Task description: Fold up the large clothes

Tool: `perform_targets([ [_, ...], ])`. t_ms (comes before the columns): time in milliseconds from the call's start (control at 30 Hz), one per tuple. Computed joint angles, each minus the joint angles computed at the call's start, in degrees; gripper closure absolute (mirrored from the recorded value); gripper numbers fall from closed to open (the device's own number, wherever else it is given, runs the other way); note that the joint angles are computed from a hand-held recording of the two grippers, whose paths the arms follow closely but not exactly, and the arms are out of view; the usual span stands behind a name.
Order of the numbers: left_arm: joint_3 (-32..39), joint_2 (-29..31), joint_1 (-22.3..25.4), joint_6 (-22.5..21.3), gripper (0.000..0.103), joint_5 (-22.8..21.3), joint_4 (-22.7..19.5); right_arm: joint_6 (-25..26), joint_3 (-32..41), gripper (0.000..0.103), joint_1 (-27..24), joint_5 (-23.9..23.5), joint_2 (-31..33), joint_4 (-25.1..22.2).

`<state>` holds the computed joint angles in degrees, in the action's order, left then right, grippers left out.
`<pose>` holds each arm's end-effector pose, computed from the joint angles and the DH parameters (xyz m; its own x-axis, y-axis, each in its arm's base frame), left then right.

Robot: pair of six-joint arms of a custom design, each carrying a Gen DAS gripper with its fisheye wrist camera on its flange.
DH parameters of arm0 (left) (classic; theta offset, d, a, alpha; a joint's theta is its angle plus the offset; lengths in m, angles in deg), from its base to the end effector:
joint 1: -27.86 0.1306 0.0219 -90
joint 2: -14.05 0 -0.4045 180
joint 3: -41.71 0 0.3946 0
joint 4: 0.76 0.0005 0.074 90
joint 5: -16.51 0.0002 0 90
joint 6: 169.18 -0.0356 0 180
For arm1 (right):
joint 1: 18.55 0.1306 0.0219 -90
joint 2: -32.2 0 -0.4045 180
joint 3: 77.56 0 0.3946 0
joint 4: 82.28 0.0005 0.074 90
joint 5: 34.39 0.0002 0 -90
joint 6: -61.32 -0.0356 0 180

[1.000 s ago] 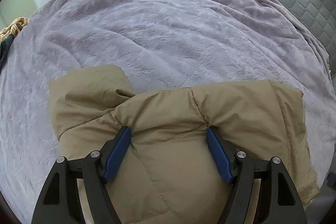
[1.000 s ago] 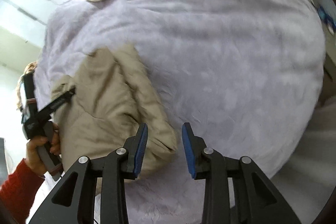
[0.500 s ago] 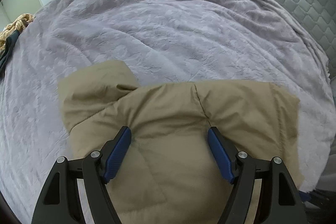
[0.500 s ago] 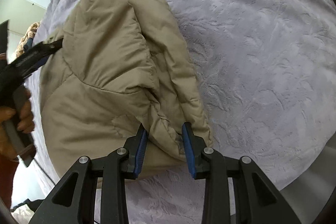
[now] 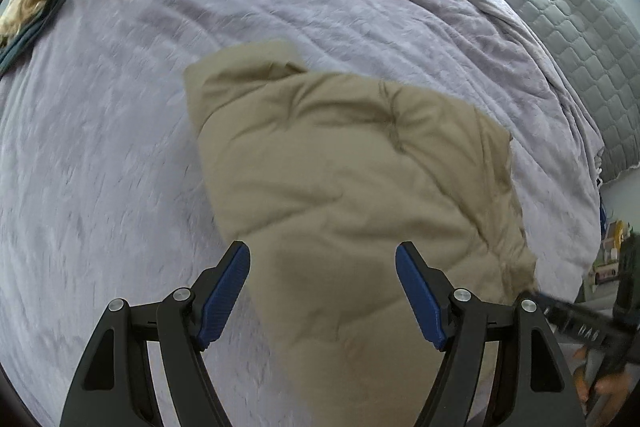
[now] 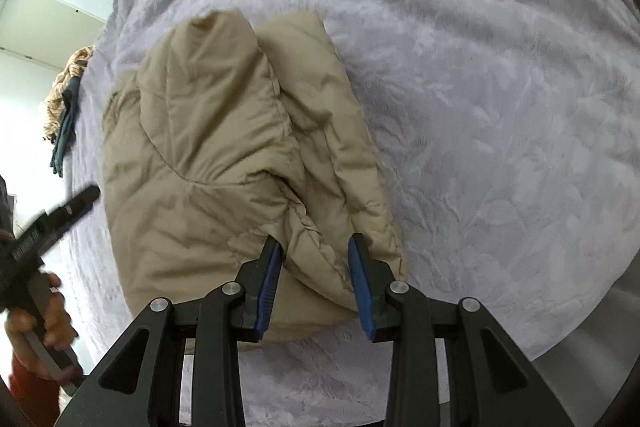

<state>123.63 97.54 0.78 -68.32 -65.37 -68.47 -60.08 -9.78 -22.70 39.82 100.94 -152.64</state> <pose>0.3616 -0.1911 0.4194 -0.9112 0.2564 -0.3226 0.3294 0.9235 -0.1964 0.3041 -0.0129 0.3983 -0.8155 0.5618 -0.1391 0.4775 0.7889 0.3869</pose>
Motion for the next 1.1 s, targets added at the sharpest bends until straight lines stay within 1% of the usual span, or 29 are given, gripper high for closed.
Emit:
perform_targets([
  [133,-1.4,-1.4,0.9,2.0,0.027,0.8,-0.3,2.4,1.7,0.064,-1.4,0.2,0.8,0.2],
  [200,-2.1,-1.9,1.3,2.6,0.027,0.8,-0.2,3.0,2.3,0.062,-1.6,0.5,1.5,0.8],
  [267,-2.6,-2.1,2.0,3.0,0.026,1.7,0.0,3.0,2.8,0.061,-1.6,0.8,2.4,1.2],
  [300,-2.8,-2.0,2.3,3.2,0.021,2.3,-0.1,3.1,2.9,0.061,-1.9,0.8,2.8,1.4],
  [333,-2.9,-1.9,2.7,3.5,0.0,2.9,-0.2,3.1,2.7,0.061,-2.2,0.6,2.7,1.6],
  [400,-3.7,-2.5,3.3,3.9,0.0,3.5,0.6,3.6,2.6,0.059,-3.3,0.0,3.4,2.0],
  [467,-4.2,-2.8,3.8,3.4,0.0,4.0,0.8,4.4,2.4,0.056,-4.3,-0.7,4.0,2.3],
  [533,-4.7,-2.9,4.4,3.3,0.0,4.3,1.2,6.2,2.7,0.056,-5.1,-1.1,5.0,2.1],
  [600,-5.4,-3.2,5.4,3.2,0.0,6.1,1.9,8.4,3.1,0.054,-6.0,-1.6,6.0,2.4],
  [667,-6.6,-3.4,7.0,3.3,0.0,9.2,3.4,10.0,3.1,0.042,-7.3,-3.6,6.7,3.4],
  [700,-7.2,-3.4,7.8,3.2,0.0,10.6,4.1,10.4,3.1,0.04,-8.0,-5.1,7.0,4.1],
  [767,-8.0,-3.0,8.8,3.1,0.0,11.7,4.8,11.1,3.0,0.028,-9.5,-8.3,8.0,5.8],
  [833,-8.5,-2.4,9.8,2.9,0.0,13.4,5.1,11.9,3.0,0.02,-10.8,-12.0,9.2,6.9],
  [900,-8.9,-1.8,10.7,3.2,0.0,15.8,5.4,12.5,3.2,0.02,-11.5,-14.5,10.2,7.6],
  [933,-9.2,-1.6,11.2,3.4,0.0,17.4,5.6,13.5,3.4,0.019,-12.1,-16.7,11.3,7.9],
  [967,-9.6,-1.3,11.9,3.9,0.0,19.5,6.1,14.1,3.6,0.017,-12.5,-18.3,12.0,7.9],
  [1000,-10.0,-0.9,12.5,4.5,0.0,21.6,6.6,14.8,3.7,0.017,-13.0,-20.8,13.0,7.9],
  [1033,-10.3,-0.7,12.8,5.1,0.0,22.9,6.9,15.6,4.0,0.016,-13.3,-22.6,13.9,7.7],
  [1100,-10.9,0.2,13.6,6.2,0.0,26.3,7.9,17.5,4.6,0.016,-13.2,-23.8,15.5,6.9],
])
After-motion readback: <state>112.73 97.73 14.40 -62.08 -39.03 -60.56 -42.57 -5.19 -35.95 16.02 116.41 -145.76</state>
